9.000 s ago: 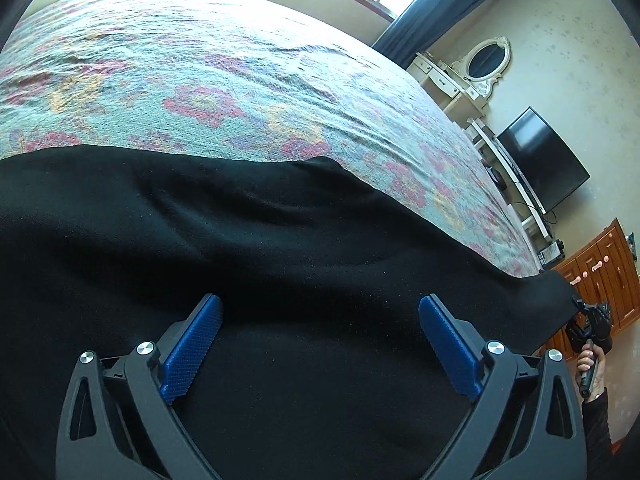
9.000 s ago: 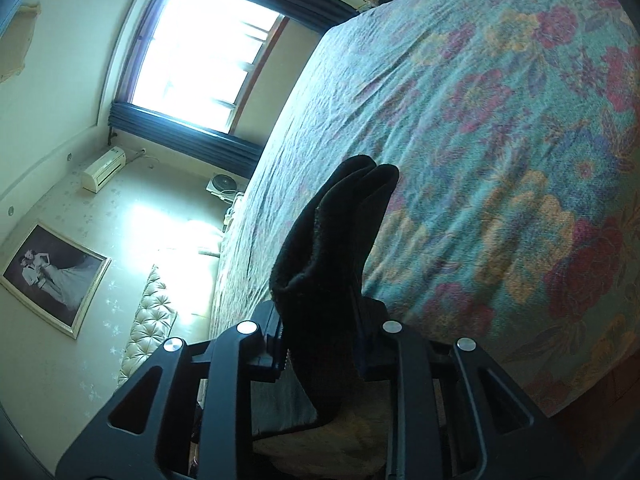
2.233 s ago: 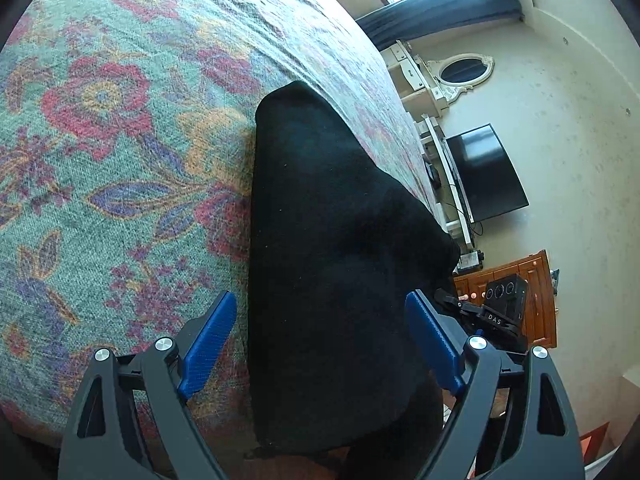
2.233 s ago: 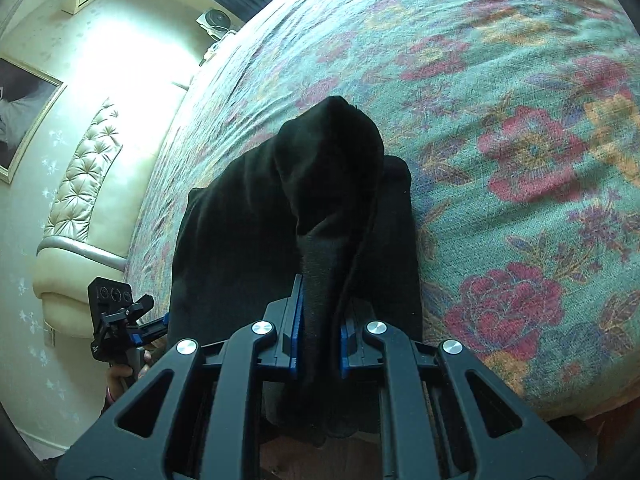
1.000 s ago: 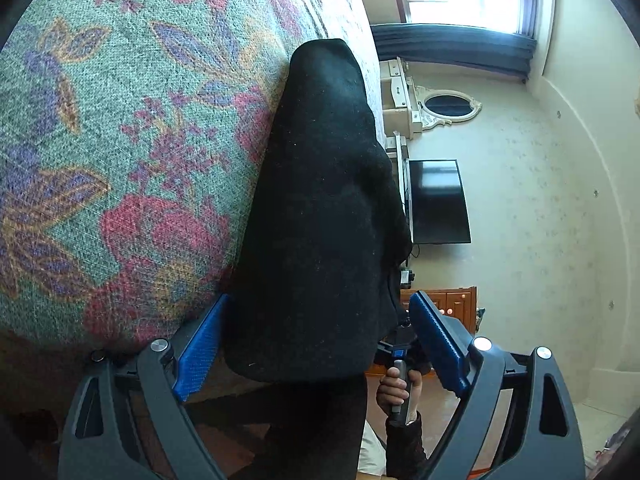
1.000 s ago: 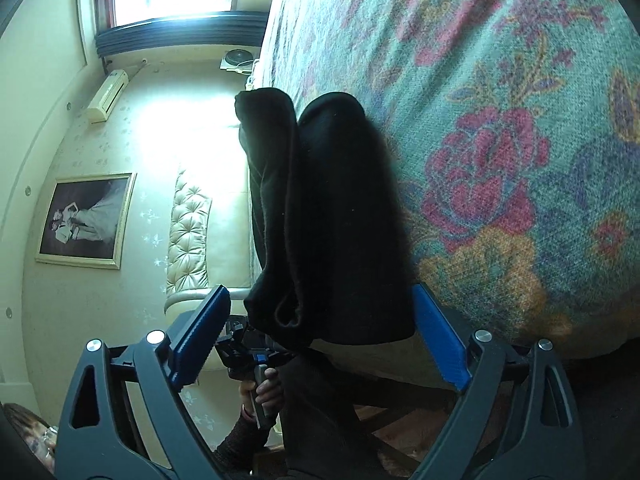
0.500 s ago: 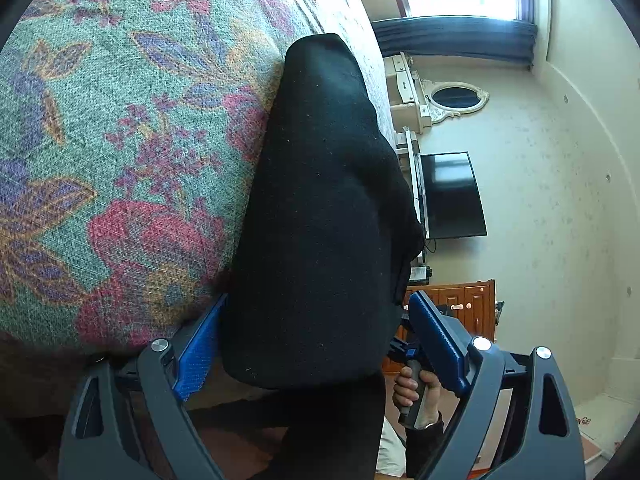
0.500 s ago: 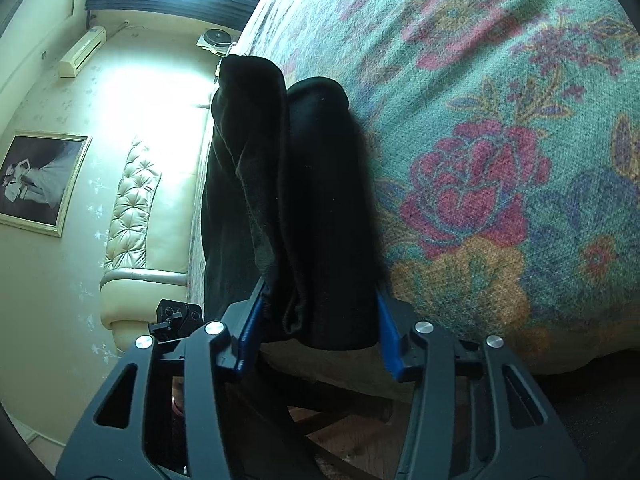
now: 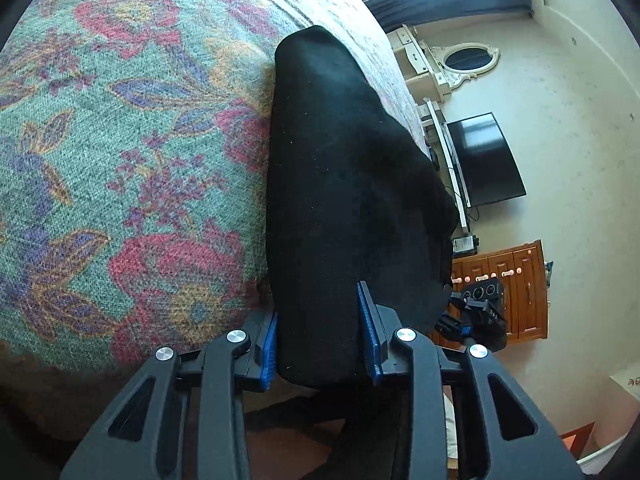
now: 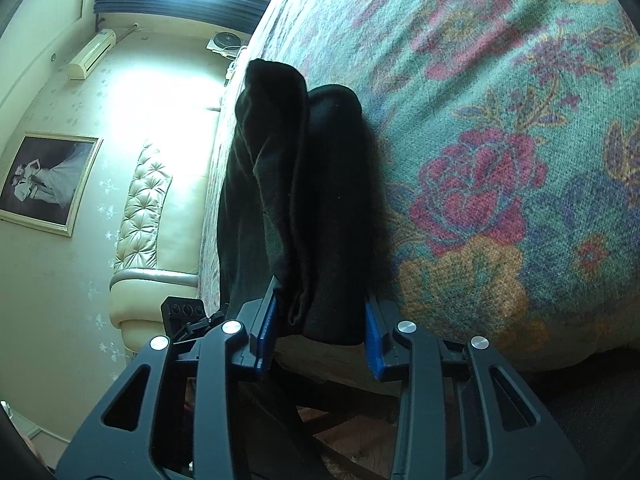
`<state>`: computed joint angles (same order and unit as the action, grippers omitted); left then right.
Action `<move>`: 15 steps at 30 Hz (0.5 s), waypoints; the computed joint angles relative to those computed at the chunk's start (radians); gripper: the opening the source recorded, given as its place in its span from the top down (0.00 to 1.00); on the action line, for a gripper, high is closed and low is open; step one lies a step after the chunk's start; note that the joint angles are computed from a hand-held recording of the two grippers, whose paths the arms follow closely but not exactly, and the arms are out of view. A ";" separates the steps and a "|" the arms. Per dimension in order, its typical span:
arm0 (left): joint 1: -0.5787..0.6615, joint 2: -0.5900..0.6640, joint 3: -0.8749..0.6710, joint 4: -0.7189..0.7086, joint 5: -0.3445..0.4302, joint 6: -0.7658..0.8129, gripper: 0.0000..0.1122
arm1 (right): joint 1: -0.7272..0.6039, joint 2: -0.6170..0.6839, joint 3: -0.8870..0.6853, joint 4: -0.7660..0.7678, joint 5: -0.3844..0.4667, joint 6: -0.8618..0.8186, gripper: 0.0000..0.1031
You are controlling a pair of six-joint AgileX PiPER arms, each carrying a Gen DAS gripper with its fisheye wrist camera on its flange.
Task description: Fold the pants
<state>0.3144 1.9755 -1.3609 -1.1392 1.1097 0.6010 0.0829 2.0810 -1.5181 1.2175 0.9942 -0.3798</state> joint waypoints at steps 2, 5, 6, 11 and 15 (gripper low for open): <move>0.008 0.011 0.012 -0.021 0.009 0.038 0.70 | -0.008 0.005 0.015 0.019 0.005 -0.026 0.66; -0.005 0.006 -0.006 -0.001 0.010 0.069 0.68 | -0.013 0.009 0.021 0.032 0.011 -0.040 0.66; -0.015 -0.005 -0.012 0.020 -0.004 0.074 0.64 | -0.016 0.010 0.020 0.032 0.014 -0.044 0.66; -0.069 -0.059 -0.022 0.107 -0.075 0.056 0.40 | -0.028 0.010 0.044 0.054 0.019 -0.072 0.62; -0.108 -0.093 -0.033 0.198 -0.112 0.013 0.31 | -0.027 0.000 0.028 0.026 0.022 -0.057 0.49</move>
<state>0.2063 1.8829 -1.3944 -0.9411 0.9974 0.6145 0.0556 2.0807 -1.4898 1.2437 1.0158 -0.4371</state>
